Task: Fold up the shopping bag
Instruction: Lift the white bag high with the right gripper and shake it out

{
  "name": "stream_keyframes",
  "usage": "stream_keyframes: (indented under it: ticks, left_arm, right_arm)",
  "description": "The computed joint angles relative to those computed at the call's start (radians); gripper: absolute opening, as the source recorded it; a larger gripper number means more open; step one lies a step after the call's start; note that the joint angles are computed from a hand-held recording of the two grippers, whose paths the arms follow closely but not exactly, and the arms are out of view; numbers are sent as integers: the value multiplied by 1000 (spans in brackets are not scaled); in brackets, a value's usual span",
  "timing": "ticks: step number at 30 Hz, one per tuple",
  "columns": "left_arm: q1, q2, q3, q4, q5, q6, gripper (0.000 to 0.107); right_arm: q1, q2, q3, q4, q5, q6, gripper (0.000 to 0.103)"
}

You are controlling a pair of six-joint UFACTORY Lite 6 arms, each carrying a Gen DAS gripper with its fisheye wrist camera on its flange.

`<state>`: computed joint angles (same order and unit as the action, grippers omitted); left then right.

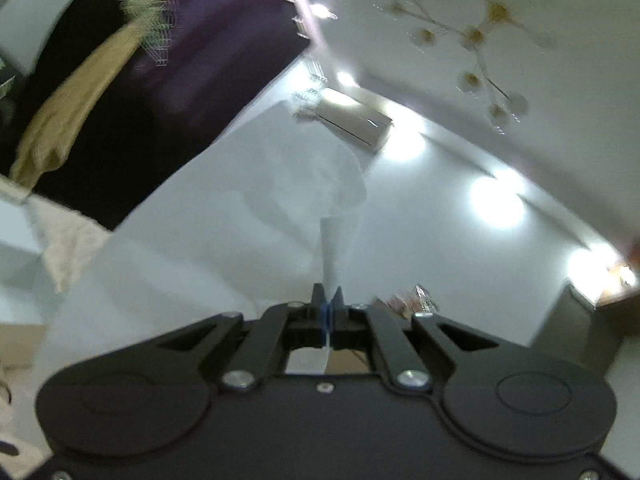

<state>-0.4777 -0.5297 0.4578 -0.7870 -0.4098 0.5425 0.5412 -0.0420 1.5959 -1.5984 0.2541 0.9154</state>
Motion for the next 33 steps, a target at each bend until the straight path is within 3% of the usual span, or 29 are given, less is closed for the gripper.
stream_keyframes:
  ticks: [3, 5, 7, 10, 13, 15, 18, 20, 22, 27, 33]
  left_arm:
    - [5, -6, -1, -5, -2, -3, 103]
    - [4, -3, 2, -18, -2, 6, 103]
    - [8, 0, 4, -18, 0, 8, 103]
    - [-2, -1, 3, -52, -14, 45, 103]
    - [-8, 8, 20, -105, -23, 103, 103]
    - [-8, 18, 44, -160, -28, 168, 103]
    - [-25, 18, 74, -273, -112, 303, 103]
    - [-5, 22, 91, -284, -161, 342, 103]
    - [34, 22, 106, -261, -176, 352, 103]
    - [40, -4, 183, -243, -143, 419, 103]
    - [-17, 8, 216, -92, -100, 209, 103]
  right_arm:
    - [-79, -23, 17, 252, -69, -248, 0]
    - [-128, -33, 3, 280, -121, -224, 0]
    - [-208, -73, -56, 240, -221, -75, 0]
    - [-413, -187, -208, 162, -519, 178, 0]
    - [-636, -216, -241, 156, -795, 291, 0]
    - [-760, -171, -147, 99, -900, 421, 0]
    - [-943, -45, 60, 95, -1029, 599, 0]
    - [-1116, 57, 176, 197, -1128, 706, 0]
    - [-1221, 105, 182, 245, -1248, 736, 0]
    - [-1252, 102, 1, 215, -1487, 618, 0]
    - [-1020, -5, -285, 196, -1509, 468, 0]
